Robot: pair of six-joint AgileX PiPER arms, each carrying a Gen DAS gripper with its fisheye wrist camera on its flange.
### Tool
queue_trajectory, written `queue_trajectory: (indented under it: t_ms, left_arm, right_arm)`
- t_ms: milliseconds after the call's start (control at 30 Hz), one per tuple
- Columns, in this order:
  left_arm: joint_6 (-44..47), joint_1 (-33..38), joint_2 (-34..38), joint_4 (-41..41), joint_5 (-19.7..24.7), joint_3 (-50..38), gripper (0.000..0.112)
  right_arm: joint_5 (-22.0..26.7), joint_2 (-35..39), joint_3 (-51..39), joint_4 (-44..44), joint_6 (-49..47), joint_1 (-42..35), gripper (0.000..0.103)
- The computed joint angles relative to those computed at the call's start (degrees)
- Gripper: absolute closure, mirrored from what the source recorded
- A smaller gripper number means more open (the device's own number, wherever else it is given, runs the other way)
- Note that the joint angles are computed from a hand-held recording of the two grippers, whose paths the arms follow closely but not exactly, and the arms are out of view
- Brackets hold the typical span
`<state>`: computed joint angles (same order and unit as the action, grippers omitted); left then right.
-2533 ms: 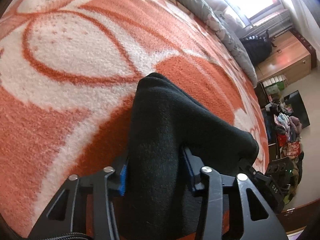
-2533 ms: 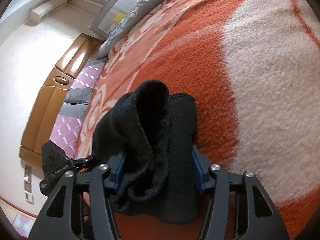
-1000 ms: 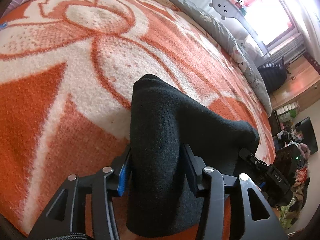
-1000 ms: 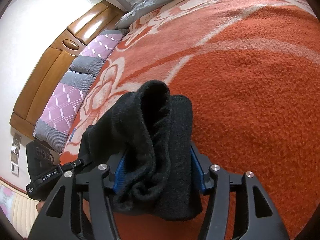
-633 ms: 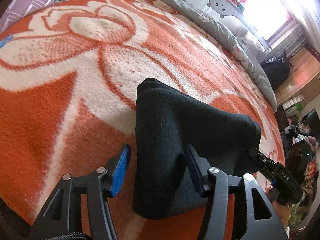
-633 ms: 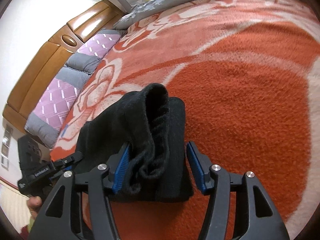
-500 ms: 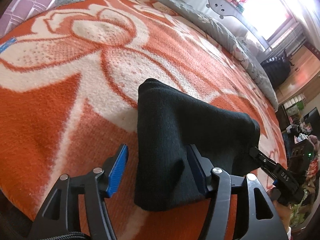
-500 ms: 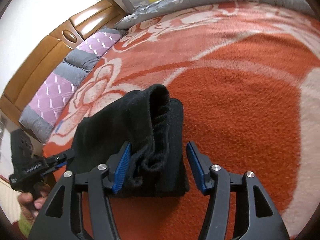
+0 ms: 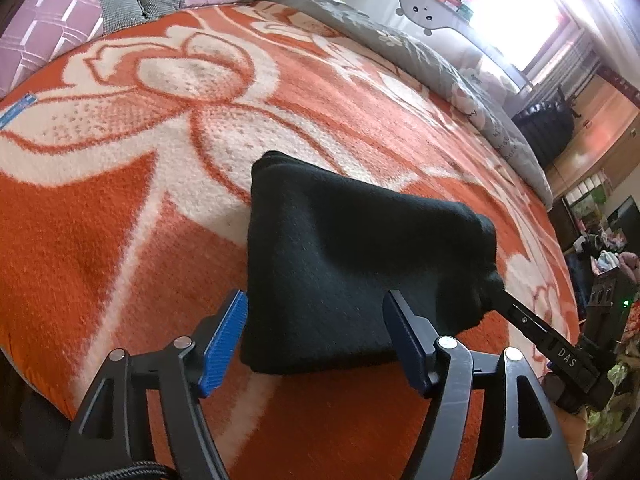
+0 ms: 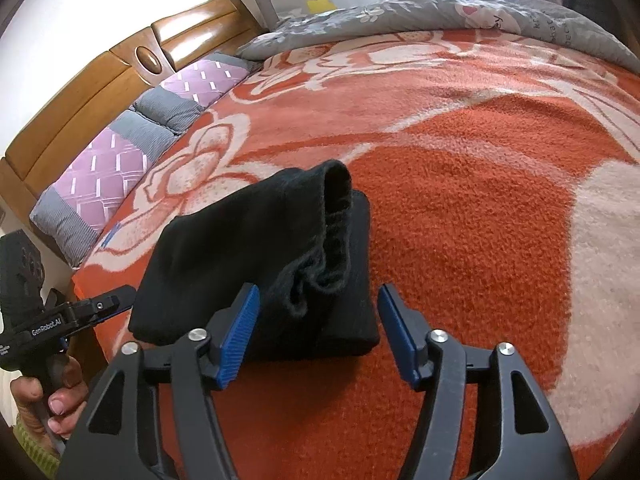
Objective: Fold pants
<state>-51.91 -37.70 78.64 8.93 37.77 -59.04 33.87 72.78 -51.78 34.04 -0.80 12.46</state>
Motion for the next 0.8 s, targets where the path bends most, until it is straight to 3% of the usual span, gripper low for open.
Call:
queue_trajectory:
  t_ms: [433, 667, 800]
  left_arm:
    - [-14.4, -9.5, -3.0, 15.5, 5.7, 1.4, 0.031]
    - [-22.6, -18.8, -2.2, 26.7, 14.1, 0.8, 0.03]
    - [-24.5, -22.0, -1.6, 29.7, 16.6, 1.0, 0.029]
  right_arm:
    - [-3.8, -6.8, 3.6, -7.1, 4.6, 6.2, 0.022]
    - [-6.9, -9.8, 5.9, -19.1, 15.2, 12.4, 0.017]
    - [-8.1, -10.8, 7.0, -24.7, 20.5, 15.0, 0.017]
